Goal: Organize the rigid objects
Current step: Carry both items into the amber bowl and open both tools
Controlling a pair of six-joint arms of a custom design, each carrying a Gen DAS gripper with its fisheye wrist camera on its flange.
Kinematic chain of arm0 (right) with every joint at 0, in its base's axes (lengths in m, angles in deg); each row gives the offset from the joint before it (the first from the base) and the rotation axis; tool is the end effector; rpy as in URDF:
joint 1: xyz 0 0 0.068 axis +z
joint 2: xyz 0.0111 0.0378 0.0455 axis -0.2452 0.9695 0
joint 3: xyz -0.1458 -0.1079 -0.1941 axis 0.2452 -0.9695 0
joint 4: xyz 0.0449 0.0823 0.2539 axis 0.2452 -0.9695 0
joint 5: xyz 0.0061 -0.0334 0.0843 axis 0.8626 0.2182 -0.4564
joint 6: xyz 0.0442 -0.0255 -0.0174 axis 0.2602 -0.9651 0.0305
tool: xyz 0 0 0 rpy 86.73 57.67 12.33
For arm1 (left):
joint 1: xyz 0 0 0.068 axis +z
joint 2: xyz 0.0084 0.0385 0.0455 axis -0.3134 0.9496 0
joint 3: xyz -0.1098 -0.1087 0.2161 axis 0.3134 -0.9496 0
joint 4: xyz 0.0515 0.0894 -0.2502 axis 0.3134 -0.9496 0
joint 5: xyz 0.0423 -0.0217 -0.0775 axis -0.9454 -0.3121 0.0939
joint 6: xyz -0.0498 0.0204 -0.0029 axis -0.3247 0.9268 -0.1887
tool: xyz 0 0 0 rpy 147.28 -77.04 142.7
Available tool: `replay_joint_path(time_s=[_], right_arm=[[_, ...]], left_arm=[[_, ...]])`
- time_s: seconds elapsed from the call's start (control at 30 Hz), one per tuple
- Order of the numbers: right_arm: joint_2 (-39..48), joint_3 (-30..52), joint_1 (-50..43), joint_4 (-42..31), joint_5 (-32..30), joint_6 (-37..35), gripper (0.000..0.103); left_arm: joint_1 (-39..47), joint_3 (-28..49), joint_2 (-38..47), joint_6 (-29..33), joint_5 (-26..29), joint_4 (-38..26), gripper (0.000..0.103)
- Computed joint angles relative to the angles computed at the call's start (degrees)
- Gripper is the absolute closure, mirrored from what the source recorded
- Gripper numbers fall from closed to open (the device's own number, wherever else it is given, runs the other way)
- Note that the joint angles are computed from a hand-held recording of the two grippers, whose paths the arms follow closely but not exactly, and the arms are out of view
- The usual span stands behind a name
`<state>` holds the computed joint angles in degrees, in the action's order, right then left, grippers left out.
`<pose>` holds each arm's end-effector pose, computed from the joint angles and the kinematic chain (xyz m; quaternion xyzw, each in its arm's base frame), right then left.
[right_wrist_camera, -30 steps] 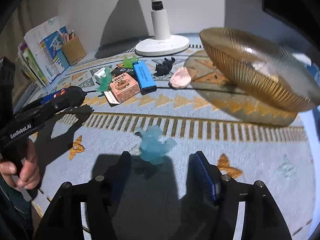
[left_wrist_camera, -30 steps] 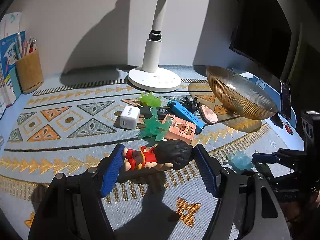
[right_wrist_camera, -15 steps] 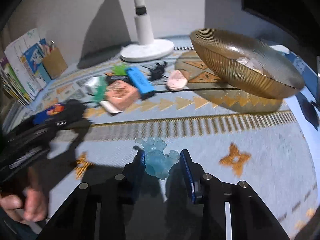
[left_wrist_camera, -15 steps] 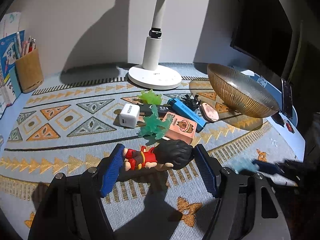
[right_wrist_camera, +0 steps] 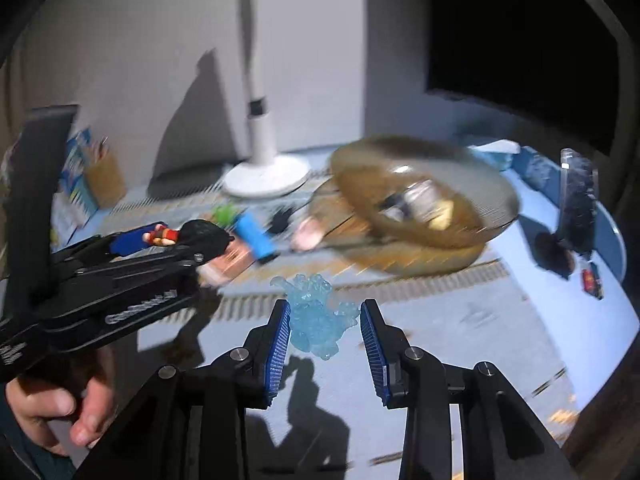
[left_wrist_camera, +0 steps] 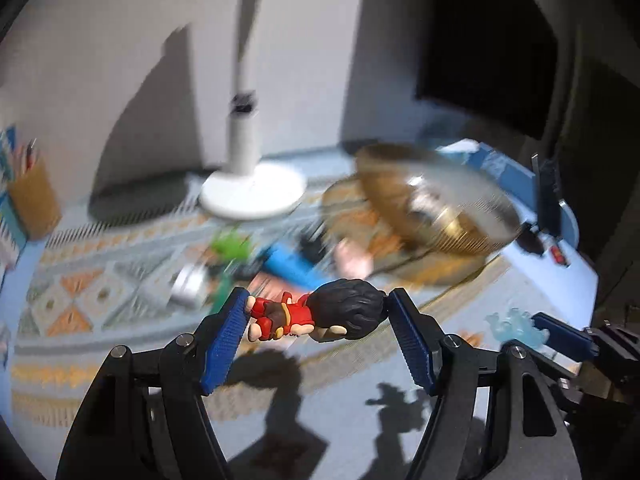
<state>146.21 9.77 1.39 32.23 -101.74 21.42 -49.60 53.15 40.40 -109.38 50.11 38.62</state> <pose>0.2499 0.0784 0.0685 -0.2416 0.8733 0.1316 0.4021 0.2316 -0.1208 0.0676 -0.1026 0.8908 -0.0024 0.4427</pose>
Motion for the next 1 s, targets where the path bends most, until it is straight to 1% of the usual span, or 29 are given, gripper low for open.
replay_joint_path(time_s=[0.13, 0.23, 0.3, 0.33, 0.4, 0.43, 0.47, 0.53, 0.6, 0.67, 0.73, 0.93, 1.0], right_arm=[[-0.8, 4.4, -6.4, -2.6, -2.7, -0.7, 0.068], [1.5, 11.8, -12.7, -8.2, -7.6, -1.1, 0.068], [4.1, 18.3, -16.7, -12.0, -8.3, 0.5, 0.068], [5.8, 22.1, -18.2, -14.1, -7.5, 2.0, 0.068], [10.7, 30.6, -20.6, -18.2, -7.2, 5.2, 0.068], [14.1, 35.7, -21.7, -20.8, -8.5, 6.5, 0.068], [16.3, 39.2, -22.3, -23.1, -10.1, 6.5, 0.068], [21.9, 47.3, -21.9, -28.7, -13.1, 5.7, 0.068], [25.7, 52.4, -20.5, -32.3, -12.1, 3.4, 0.068], [30.3, 58.0, -18.7, -36.8, -11.0, 1.4, 0.068], [33.3, 61.6, -17.6, -39.8, -10.5, 0.4, 0.068], [36.4, 63.2, -15.4, -40.5, -6.5, -1.7, 0.068], [35.9, 61.8, -14.8, -38.9, -4.6, -2.5, 0.068]], left_arm=[[0.6, 8.4, 0.2, 2.9, 3.2, -4.7, 0.034], [2.1, 15.2, 2.5, 4.4, 5.4, -7.7, 0.034], [3.3, 19.2, 4.4, 5.4, 6.3, -9.8, 0.034], [4.1, 20.9, 5.4, 5.7, 6.9, -10.7, 0.034], [6.4, 24.8, 8.2, 5.5, 10.6, -11.8, 0.034], [7.7, 27.2, 10.2, 4.8, 13.2, -12.0, 0.034], [8.6, 29.6, 12.7, 4.5, 15.1, -11.9, 0.034], [8.6, 34.4, 17.2, 4.2, 16.3, -12.8, 0.034], [8.0, 40.2, 22.3, 5.4, 16.6, -15.0, 0.034], [7.4, 45.4, 26.5, 6.2, 15.5, -18.1, 0.034], [7.0, 48.6, 29.5, 6.4, 14.9, -19.9, 0.034], [7.5, 51.2, 33.2, 5.4, 15.9, -20.7, 0.034], [7.3, 52.0, 34.0, 5.9, 15.7, -21.1, 0.034]])
